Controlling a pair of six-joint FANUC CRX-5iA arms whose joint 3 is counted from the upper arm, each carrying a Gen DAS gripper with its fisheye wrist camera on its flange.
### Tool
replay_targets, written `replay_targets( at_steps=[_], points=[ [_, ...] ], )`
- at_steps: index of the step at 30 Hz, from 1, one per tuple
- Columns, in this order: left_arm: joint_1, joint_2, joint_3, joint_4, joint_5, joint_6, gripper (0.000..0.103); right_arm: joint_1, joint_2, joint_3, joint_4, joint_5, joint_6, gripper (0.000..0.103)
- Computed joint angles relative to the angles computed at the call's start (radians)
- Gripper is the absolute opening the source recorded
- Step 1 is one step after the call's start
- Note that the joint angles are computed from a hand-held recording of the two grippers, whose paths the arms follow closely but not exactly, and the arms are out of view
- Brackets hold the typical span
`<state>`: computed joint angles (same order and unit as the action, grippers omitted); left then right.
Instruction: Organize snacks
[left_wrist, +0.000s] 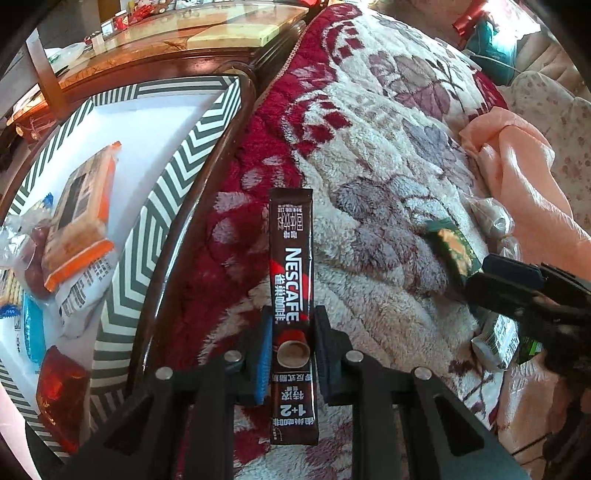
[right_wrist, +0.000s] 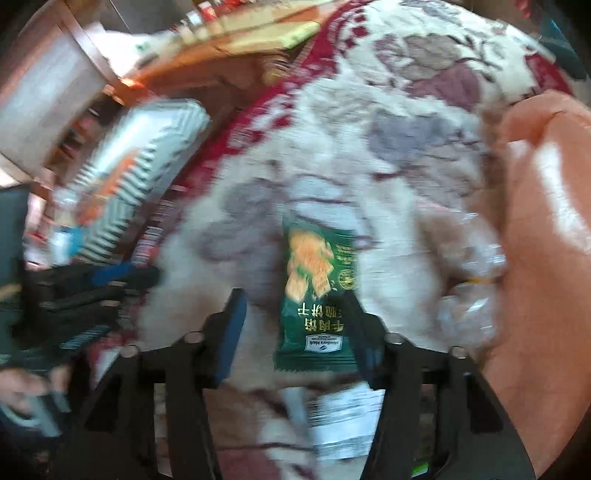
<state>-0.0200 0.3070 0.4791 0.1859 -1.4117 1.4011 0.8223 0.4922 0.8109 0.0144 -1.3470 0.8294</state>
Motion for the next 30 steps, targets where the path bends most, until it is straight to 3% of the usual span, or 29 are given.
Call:
replay_targets(
  at_steps=[2,5,8,12,16,24,30],
  points=[
    [0.0,0.0,0.0,-0.002,0.0,0.0,0.023,-0.004,-0.019,-0.027,-0.004,0.034,-0.03,0.056],
    [0.001,0.0,-0.004,0.004,-0.004,0.003,0.023,0.006,0.022,0.019,0.056,-0.048,-0.054,0.057],
    [-0.011,0.014,0.005,-0.008,-0.022,0.006,0.024,-0.002,0.067,0.077,0.044,-0.116,-0.049,0.067],
    [-0.029,0.009,0.0,-0.041,-0.008,0.007,0.024,-0.01,0.127,0.136,0.032,-0.166,-0.031,0.068],
    [-0.01,0.0,-0.01,-0.013,-0.007,-0.008,0.023,-0.004,0.091,0.086,0.054,-0.125,-0.01,0.044],
    [0.034,-0.05,-0.029,0.028,0.03,-0.022,0.023,0.025,0.06,0.094,0.097,-0.096,-0.018,0.044],
    [0.066,-0.077,-0.027,0.007,0.051,-0.009,0.023,0.054,0.162,0.294,0.102,-0.155,0.023,0.044]
  ],
)
